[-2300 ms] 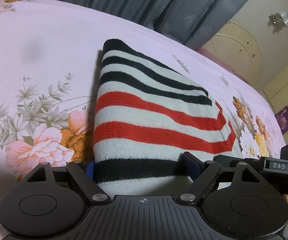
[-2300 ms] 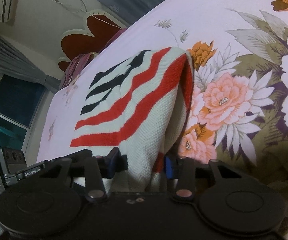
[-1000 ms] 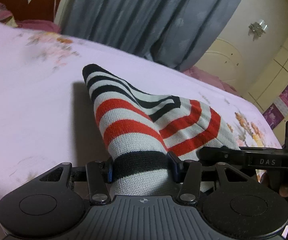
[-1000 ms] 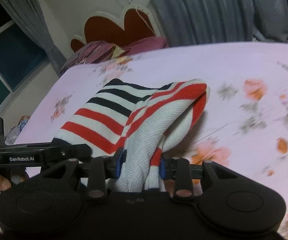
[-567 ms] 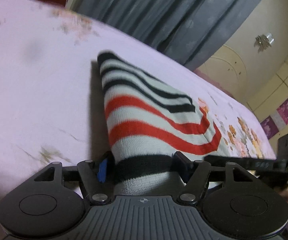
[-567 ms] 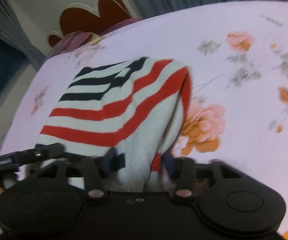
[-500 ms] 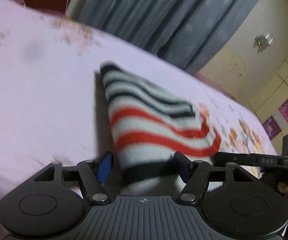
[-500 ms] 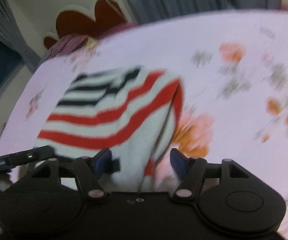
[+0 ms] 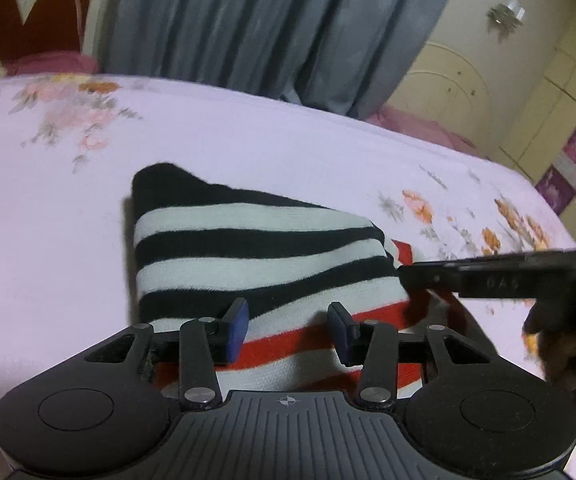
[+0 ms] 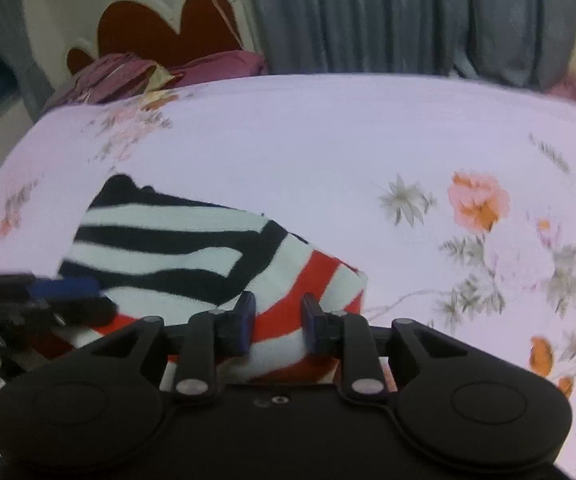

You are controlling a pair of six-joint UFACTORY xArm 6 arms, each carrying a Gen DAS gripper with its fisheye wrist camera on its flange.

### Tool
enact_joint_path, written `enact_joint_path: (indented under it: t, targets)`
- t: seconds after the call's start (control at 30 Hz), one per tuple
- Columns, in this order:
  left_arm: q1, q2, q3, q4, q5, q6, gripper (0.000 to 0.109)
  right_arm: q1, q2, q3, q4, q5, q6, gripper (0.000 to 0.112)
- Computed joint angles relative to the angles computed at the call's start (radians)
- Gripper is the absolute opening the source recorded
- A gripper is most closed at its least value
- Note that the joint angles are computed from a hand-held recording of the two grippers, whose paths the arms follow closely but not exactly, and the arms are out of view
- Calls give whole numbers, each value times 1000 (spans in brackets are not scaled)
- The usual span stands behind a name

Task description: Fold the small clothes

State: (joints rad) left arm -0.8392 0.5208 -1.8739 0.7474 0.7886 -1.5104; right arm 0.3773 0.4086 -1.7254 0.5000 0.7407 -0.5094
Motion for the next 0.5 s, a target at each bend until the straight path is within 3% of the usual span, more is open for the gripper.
enact_joint_path:
  t: [0.3, 0.43, 0.5]
  targets:
    - [-24, -61, 59, 76, -14, -90, 45, 2, -85, 96, 8, -45, -26, 26]
    - [-92, -81, 51, 128, 63, -128, 44, 8, -199, 221, 85, -86, -135, 24]
    - [-108, -74, 49, 92, 79, -102, 44, 6, -246, 278, 89, -75, -172, 21]
